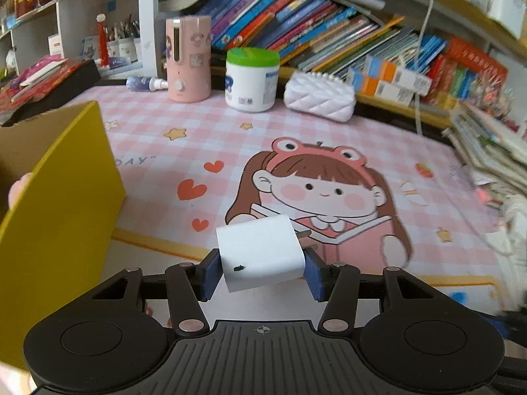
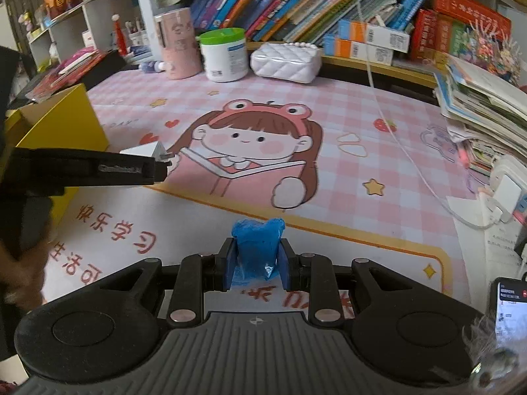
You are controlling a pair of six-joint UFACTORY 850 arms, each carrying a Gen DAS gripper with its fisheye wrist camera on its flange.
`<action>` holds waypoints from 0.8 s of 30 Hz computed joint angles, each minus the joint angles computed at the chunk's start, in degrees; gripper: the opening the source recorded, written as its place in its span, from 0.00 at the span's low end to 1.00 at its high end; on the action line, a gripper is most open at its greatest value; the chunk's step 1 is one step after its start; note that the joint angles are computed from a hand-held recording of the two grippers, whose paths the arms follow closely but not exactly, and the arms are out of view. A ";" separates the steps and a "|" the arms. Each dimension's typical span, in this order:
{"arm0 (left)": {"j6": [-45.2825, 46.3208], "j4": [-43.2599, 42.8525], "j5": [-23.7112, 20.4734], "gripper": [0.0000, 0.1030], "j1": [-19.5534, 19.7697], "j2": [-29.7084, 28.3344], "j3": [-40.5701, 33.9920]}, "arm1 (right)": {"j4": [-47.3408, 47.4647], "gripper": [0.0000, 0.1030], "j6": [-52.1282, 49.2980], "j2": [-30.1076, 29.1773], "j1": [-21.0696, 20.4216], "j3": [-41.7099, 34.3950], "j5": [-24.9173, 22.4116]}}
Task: Organize objects
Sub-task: 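Close the left gripper on the small white box and lift it, then carry the blue toy in the right gripper over the yellow box while the left carries the white box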
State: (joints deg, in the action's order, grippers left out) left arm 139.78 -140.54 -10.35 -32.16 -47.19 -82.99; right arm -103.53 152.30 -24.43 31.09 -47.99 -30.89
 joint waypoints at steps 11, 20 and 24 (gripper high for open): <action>-3.89 7.37 -5.84 0.49 4.02 7.99 11.78 | 8.09 0.24 -6.58 -1.78 4.48 -4.00 -1.74; -1.34 11.58 -12.70 0.49 8.96 13.67 20.89 | 20.19 0.24 -15.84 -5.05 10.67 -10.40 -6.24; -1.00 13.96 -14.77 0.49 12.03 15.92 24.31 | 24.83 0.24 -19.21 -7.14 13.68 -14.14 -8.47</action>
State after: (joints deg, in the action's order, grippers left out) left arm 138.79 -126.58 -25.12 -20.14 -31.27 -58.68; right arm -78.71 133.09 -31.56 44.77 -62.14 -39.37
